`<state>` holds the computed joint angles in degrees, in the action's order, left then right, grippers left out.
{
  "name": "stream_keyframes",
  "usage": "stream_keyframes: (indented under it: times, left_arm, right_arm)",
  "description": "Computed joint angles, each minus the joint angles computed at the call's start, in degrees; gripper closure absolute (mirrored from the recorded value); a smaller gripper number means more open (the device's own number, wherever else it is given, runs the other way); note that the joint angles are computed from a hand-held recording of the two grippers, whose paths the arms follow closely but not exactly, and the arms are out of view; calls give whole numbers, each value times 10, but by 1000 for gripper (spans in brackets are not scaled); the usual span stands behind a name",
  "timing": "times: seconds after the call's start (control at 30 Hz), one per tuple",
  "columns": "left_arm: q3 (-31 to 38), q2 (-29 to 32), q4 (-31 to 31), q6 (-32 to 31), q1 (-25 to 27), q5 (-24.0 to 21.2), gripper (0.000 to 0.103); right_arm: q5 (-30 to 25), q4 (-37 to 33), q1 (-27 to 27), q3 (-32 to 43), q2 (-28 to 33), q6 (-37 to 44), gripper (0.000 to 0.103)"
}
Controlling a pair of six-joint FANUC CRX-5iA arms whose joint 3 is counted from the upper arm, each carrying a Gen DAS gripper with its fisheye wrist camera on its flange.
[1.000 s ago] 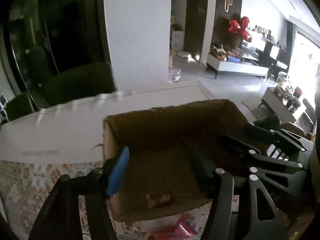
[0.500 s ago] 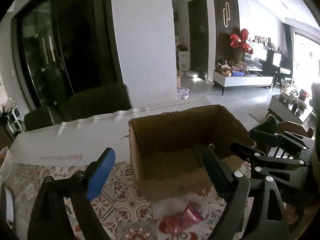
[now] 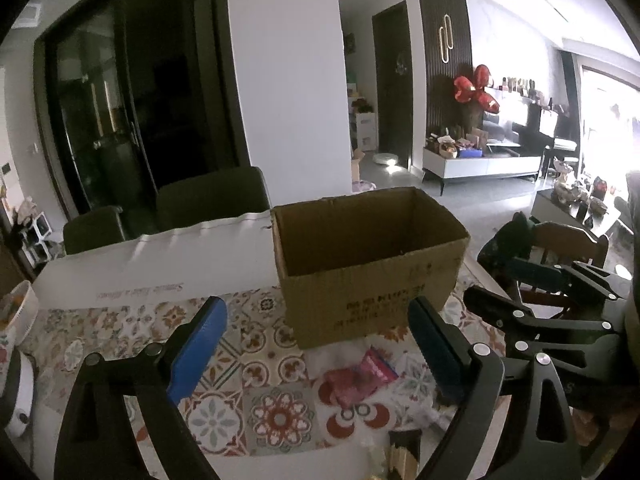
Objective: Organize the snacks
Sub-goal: 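Move both tools back from the box toward the remaining snacks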
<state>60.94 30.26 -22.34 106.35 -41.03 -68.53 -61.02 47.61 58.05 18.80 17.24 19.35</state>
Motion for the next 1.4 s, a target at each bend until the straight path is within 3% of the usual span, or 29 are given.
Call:
stream_keyframes:
  times: [0.63,1.13,1.4]
  left_arm:
    - [-239,-145,-41,53,-41,76,11]
    - [-354,-195,-47,92,-57,121,11]
    - [-378,-194,-35,86,-57,119,16]
  right_arm:
    - [-16,44,73,-116,-55,-95,43]
    - [-3,38,103,-178,-73,-127,43]
    - [-3,48,112,-198,-68,-123,43]
